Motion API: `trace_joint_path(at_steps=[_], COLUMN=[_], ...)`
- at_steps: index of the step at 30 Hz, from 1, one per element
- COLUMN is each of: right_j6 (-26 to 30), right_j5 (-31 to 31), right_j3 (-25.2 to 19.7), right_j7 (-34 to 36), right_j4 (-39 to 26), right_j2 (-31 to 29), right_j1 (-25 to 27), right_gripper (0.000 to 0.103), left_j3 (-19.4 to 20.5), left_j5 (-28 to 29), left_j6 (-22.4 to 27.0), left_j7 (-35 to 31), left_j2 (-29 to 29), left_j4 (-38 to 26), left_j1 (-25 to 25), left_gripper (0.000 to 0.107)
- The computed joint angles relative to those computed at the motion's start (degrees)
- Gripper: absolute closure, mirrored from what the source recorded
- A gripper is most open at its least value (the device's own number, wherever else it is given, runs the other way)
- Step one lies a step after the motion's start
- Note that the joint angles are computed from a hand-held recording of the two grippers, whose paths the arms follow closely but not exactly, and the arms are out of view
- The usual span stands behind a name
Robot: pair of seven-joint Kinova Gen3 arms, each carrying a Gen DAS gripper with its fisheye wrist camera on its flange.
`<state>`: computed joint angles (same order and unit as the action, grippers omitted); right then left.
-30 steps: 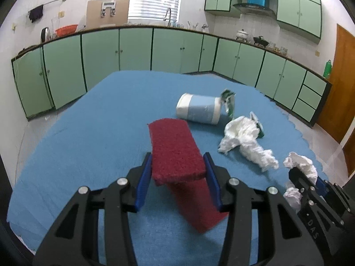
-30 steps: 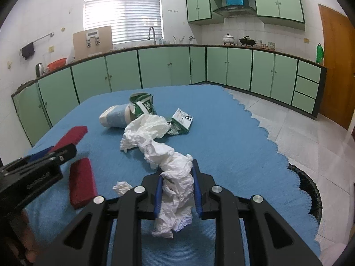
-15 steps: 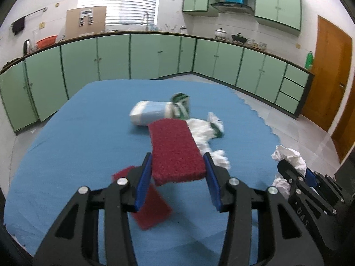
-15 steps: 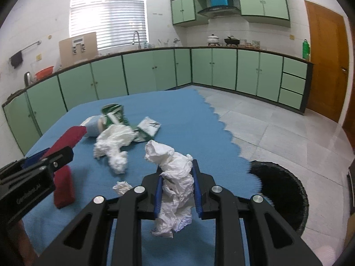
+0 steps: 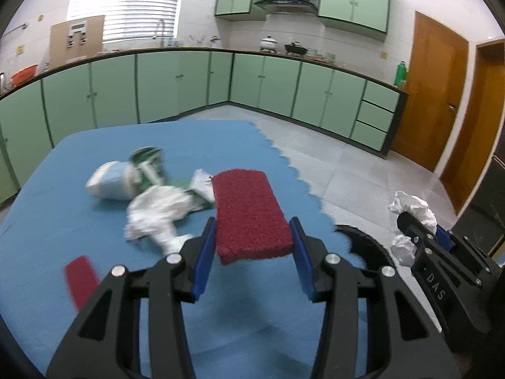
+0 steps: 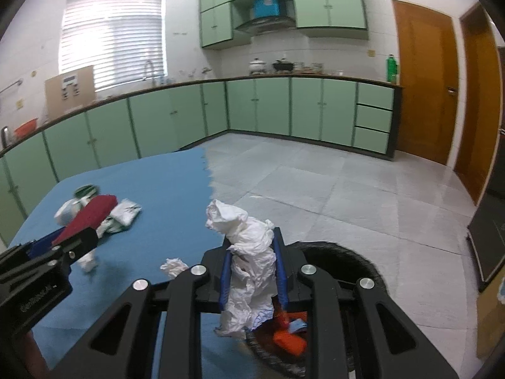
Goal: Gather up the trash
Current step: 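Carry the sponge and tissue over the black bin and open both tools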
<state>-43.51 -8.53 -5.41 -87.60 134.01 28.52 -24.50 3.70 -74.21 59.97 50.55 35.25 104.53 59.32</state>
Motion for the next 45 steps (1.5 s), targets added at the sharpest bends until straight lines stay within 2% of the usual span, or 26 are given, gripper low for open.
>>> trace_joint_path(at_steps=[6, 13, 17, 28, 32, 36, 38, 39, 41, 43, 45], right_j6=[3.21, 7.98, 10.46, 18.06, 22.3, 23.8, 23.42, 22.88, 21.72, 20.49, 18.42], right_j5=[2.73, 5.95, 7.24, 11.77, 12.63, 11.56, 12.02, 11.64, 9.43, 7.13, 6.09], right_j3=[1.32, 1.95, 2.07, 1.57, 1.22, 2.5, 1.48, 1.91, 3.9, 5.23, 4.77], right_j7=[-0.39, -1.18, -1.85, -2.93, -3.16, -2.29, -2.56, -2.46, -1.93, -1.72, -2.12], right_j4=[-2.66, -7.21, -10.36, -19.6, -23.45, -25.23, -25.03, -24.73, -23.76, -22.5, -20.83], right_j2=[0.16, 2.07, 4.15, 10.5, 12.86, 14.33, 14.59, 14.63, 14.21, 13.33, 12.2], right_j1=[4.62, 9.15, 11.29, 16.29, 17.28, 16.26, 17.15, 16.84, 14.69, 13.08, 12.83], right_gripper=[0.08, 0.08, 0.08, 0.077, 0.069, 0.052, 0.039, 0.03, 0.023, 0.011, 0.007], left_j3=[-0.92, -4.24, -5.98, -8.78, -9.93, -12.78, -14.77, -15.88, -18.02, -20.21, -22.91], left_j5=[-1.52, -0.13, 2.09, 11.6, 15.38, 18.15, 19.21, 19.65, 20.63, 21.55, 21.7], left_j6=[-4.36, -9.33, -11.94, -19.38, -22.01, -24.62, -25.64, -26.19, -26.88, -27.57, -27.49], left_j7=[-5.1, -12.92, -18.08, -30.48, -33.73, -34.39, -33.94, -33.67, -33.21, -32.63, -30.88], left_j2=[2.55, 6.69, 9.8, 16.23, 17.35, 17.54, 17.41, 17.17, 16.84, 16.18, 15.06], left_j4=[-6.24, -14.94, -20.86, -31.43, -33.05, -32.85, -32.23, -31.61, -30.68, -29.28, -27.17], left_j1=[-2.23, -2.83, -3.33, -6.39, -7.29, -6.71, -5.73, -5.14, -3.81, -2.32, -0.06], left_gripper=[0.063, 0.063, 0.063, 0.063, 0.06, 0.051, 0.049, 0.047, 0.045, 0.041, 0.036])
